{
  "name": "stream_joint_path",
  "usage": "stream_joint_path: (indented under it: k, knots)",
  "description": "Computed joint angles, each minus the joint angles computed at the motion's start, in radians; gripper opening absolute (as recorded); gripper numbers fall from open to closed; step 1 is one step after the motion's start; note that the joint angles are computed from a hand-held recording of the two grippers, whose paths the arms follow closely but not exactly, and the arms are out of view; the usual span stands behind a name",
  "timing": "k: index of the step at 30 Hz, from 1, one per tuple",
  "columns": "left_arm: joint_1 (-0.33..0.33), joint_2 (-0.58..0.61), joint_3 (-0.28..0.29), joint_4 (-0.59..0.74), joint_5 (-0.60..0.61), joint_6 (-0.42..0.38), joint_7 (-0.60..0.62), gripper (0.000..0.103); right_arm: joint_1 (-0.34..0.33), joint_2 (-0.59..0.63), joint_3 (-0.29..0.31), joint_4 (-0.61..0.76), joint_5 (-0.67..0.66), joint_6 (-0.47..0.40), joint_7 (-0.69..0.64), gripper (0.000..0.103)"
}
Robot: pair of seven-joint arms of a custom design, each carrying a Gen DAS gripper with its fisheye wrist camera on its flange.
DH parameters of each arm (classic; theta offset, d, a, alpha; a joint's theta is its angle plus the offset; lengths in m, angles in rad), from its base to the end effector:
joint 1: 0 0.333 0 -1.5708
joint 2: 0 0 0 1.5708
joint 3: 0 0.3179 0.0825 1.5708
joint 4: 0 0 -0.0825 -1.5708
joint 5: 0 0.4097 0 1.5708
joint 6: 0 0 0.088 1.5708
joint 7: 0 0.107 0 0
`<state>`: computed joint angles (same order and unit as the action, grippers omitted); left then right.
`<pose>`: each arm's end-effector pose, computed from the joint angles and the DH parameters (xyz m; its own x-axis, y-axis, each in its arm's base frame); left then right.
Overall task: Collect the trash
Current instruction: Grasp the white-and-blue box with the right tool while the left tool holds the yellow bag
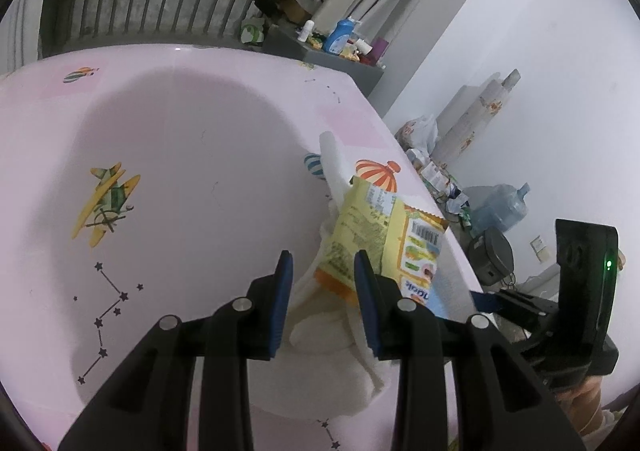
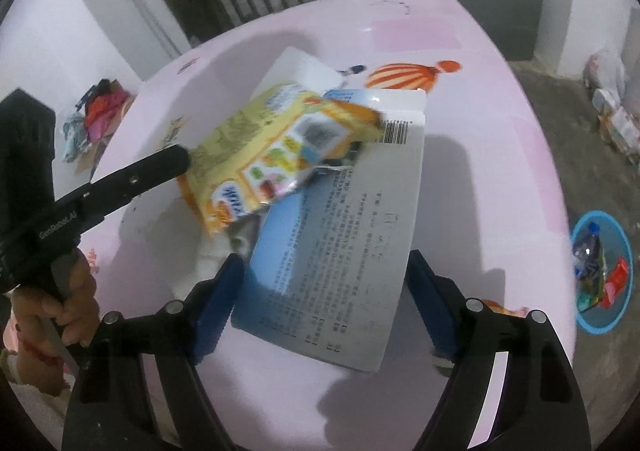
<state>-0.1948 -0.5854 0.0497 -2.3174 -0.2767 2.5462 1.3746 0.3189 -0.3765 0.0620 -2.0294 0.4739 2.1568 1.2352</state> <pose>0.4457 -0.0566 0.6488 0.0383 -0.9046 0.4246 -0.7175 -0.3206 -0.6183 0.4594 0.2095 0.6600 0.5755 -0.7721 -0.2695 -0.7516 -0.3695 -0.5464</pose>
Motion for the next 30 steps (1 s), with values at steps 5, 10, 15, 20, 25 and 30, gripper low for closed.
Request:
stream_joint_path:
  k: [5, 10, 15, 20, 25, 30]
  knots:
    - [0.004, 0.003, 0.007, 0.003, -0.008, -0.023, -0.003, 0.030, -0.027, -0.018, -0.023, -0.018, 0.004, 0.001, 0.015, 0.076]
    - [0.003, 0.048, 0.035, 0.049, -0.067, -0.112, -0.008, 0.041, -0.037, -0.025, -0.045, -0.026, 0.049, -0.003, 0.020, 0.076]
    - [0.007, 0.081, 0.048, 0.080, -0.143, -0.149, 0.023, 0.046, -0.038, -0.033, -0.026, -0.037, 0.031, 0.021, 0.017, 0.076]
    - [-0.018, 0.078, 0.087, 0.079, -0.333, -0.165, 0.114, 0.046, -0.036, -0.046, -0.030, -0.048, 0.025, 0.024, 0.010, 0.076]
    - [-0.020, 0.053, 0.063, 0.062, -0.390, -0.117, 0.188, 0.046, -0.035, -0.050, -0.025, -0.057, 0.017, 0.040, 0.002, 0.076]
    - [-0.052, 0.030, 0.045, 0.039, -0.409, -0.015, 0.256, 0.046, -0.030, -0.051, -0.027, -0.062, 0.021, 0.048, -0.005, 0.076]
